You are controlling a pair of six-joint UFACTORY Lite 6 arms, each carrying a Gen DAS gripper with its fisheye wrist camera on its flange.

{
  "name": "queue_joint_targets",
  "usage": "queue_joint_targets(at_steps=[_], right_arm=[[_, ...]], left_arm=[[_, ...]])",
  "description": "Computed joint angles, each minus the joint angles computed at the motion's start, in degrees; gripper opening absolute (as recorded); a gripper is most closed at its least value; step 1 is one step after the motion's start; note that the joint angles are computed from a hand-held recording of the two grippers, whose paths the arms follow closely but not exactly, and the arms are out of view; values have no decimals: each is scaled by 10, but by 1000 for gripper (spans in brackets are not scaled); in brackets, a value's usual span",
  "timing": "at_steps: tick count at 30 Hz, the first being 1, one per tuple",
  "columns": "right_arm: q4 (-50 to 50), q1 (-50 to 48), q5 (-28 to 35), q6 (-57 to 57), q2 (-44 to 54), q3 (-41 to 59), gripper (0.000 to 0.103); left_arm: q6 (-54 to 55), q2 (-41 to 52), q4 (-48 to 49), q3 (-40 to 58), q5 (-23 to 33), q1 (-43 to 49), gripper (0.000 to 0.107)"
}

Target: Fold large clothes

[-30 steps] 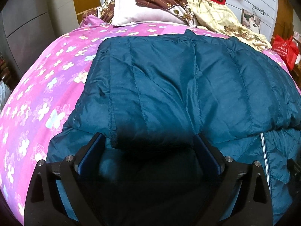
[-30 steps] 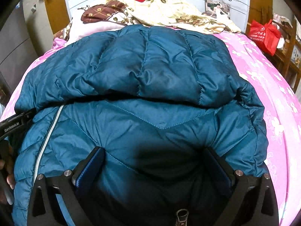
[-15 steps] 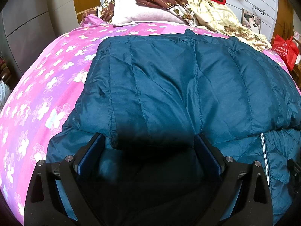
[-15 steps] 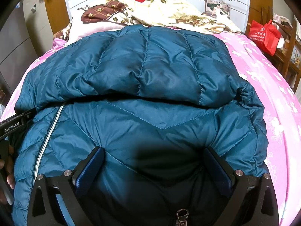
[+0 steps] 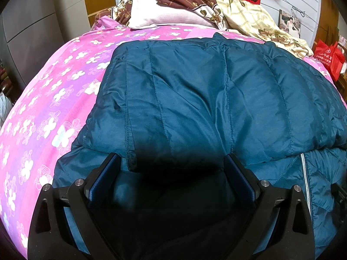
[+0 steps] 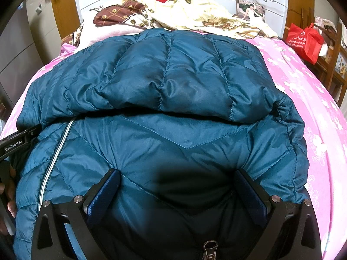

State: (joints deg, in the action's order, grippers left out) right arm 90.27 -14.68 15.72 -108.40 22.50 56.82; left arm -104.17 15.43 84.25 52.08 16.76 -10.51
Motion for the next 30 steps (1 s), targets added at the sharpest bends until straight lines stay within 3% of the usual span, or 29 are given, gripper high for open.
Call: queue_joint_targets(at_steps=[16, 19, 21, 23, 25, 28, 30], right_arm=[[-29, -6, 7, 21, -7, 1, 103], [46, -27, 6, -79, -45, -27, 103], [35, -68, 41, -87, -74, -42, 103], [-34, -112, 82, -31, -74, -35, 103], [-128, -138, 82, 52, -42, -5, 103], [-218, -143, 51, 125, 6, 28, 103], [-211, -163, 78, 107, -4, 29, 103]], left_arm=[[-22, -21, 28, -17, -17, 9, 97], [-7, -82, 36, -64, -1, 5, 97], [60, -154, -18, -114, 4, 7, 97], [120, -213, -64, -162, -17, 21, 97], [195, -272, -132, -219, -25, 29, 97], [261, -243, -188, -237, -29, 43, 97], [340, -267, -266, -246, -25, 51, 97]])
